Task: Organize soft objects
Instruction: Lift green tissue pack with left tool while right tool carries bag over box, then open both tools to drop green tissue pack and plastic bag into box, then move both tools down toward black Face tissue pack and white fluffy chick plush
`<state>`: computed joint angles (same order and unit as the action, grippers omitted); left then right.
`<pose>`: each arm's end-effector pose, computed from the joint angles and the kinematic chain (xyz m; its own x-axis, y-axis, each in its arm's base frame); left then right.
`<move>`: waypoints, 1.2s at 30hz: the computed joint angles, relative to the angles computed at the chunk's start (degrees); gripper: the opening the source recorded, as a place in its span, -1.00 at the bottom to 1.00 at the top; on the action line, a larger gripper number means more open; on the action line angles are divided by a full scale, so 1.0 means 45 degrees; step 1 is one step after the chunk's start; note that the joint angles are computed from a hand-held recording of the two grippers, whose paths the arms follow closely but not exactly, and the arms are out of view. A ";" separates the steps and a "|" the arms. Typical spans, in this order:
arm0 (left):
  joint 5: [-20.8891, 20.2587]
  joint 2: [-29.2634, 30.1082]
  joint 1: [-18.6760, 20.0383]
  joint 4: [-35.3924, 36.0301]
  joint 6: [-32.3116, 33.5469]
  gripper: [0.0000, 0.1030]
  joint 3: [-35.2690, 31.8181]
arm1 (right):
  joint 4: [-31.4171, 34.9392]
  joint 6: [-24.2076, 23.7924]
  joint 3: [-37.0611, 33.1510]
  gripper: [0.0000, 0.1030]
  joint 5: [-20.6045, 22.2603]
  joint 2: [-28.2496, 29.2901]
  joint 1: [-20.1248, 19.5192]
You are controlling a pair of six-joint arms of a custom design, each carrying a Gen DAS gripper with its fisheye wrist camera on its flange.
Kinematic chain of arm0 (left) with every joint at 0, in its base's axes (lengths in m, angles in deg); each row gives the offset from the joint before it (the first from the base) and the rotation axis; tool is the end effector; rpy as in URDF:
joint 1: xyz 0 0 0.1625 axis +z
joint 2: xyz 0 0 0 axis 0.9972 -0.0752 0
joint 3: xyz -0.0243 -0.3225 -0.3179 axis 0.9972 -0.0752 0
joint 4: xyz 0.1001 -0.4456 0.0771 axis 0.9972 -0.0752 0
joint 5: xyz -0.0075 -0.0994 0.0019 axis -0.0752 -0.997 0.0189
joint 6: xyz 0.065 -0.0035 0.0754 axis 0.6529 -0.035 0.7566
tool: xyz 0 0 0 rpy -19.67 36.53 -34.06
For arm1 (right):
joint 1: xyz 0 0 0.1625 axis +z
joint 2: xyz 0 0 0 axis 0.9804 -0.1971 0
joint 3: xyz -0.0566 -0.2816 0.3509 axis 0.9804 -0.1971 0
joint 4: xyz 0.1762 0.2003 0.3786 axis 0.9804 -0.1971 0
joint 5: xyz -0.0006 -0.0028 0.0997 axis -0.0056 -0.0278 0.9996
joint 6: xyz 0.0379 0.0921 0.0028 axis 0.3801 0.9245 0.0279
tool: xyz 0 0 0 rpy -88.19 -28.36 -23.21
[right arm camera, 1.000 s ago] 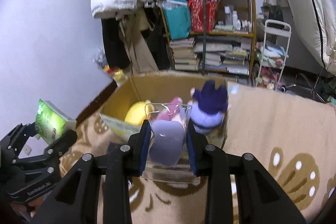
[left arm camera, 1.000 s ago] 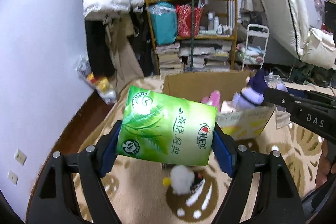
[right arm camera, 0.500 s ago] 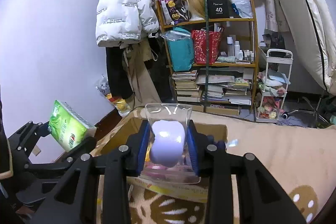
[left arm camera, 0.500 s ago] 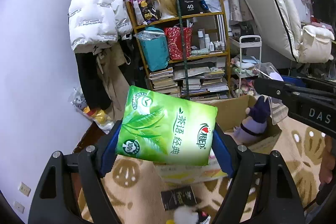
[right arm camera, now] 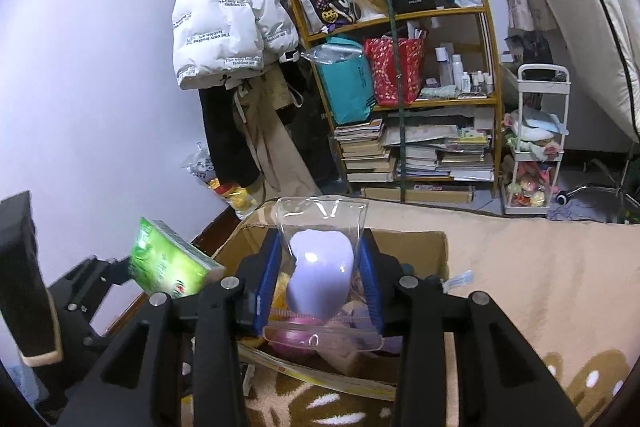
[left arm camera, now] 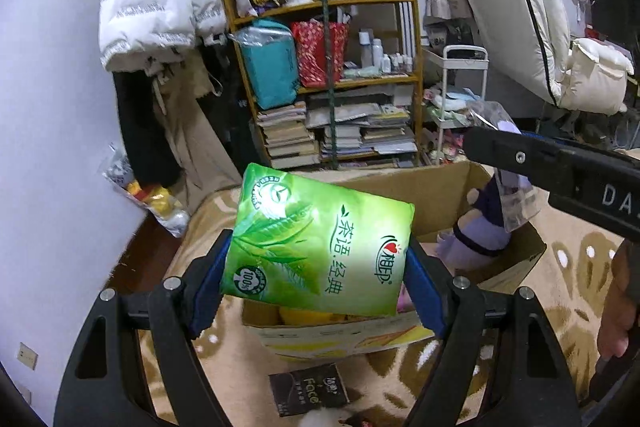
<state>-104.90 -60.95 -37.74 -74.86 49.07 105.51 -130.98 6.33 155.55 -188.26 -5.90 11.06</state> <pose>-0.4811 -0.8162 0.0210 -0.4731 0.5816 -0.6617 0.8714 0.4196 -0.2542 0.0963 -0.7638 0.3921 -0.8724 0.1586 0.4624 -0.3567 0.4403 -0.8240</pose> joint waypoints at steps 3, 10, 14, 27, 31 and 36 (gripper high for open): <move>-0.0099 0.0137 0.0084 0.0278 -0.0250 0.53 -0.0226 | 0.0070 0.0049 -0.0009 -0.15 0.0282 0.0055 -0.0089; -0.0206 0.0316 0.0269 0.0933 -0.0957 0.62 -0.0698 | 0.0538 0.0124 -0.0140 -0.11 0.0244 0.0149 -0.0147; -0.0059 0.0259 0.0247 0.0646 -0.0925 0.73 -0.0562 | 0.0789 0.0283 -0.0137 -0.09 0.0245 0.0104 -0.0184; 0.0937 -0.0012 0.0001 -0.0343 0.0019 0.89 0.0168 | 0.0711 -0.0089 0.0001 0.44 -0.0267 0.0029 0.0039; 0.0950 -0.0142 -0.0036 -0.0375 0.0035 0.89 0.0345 | 0.0720 -0.0271 0.0072 0.51 -0.0415 0.0036 0.0133; 0.1107 -0.0368 -0.0049 -0.0098 -0.0368 0.90 0.0593 | 0.0686 -0.0209 0.0103 0.70 -0.0558 0.0072 0.0191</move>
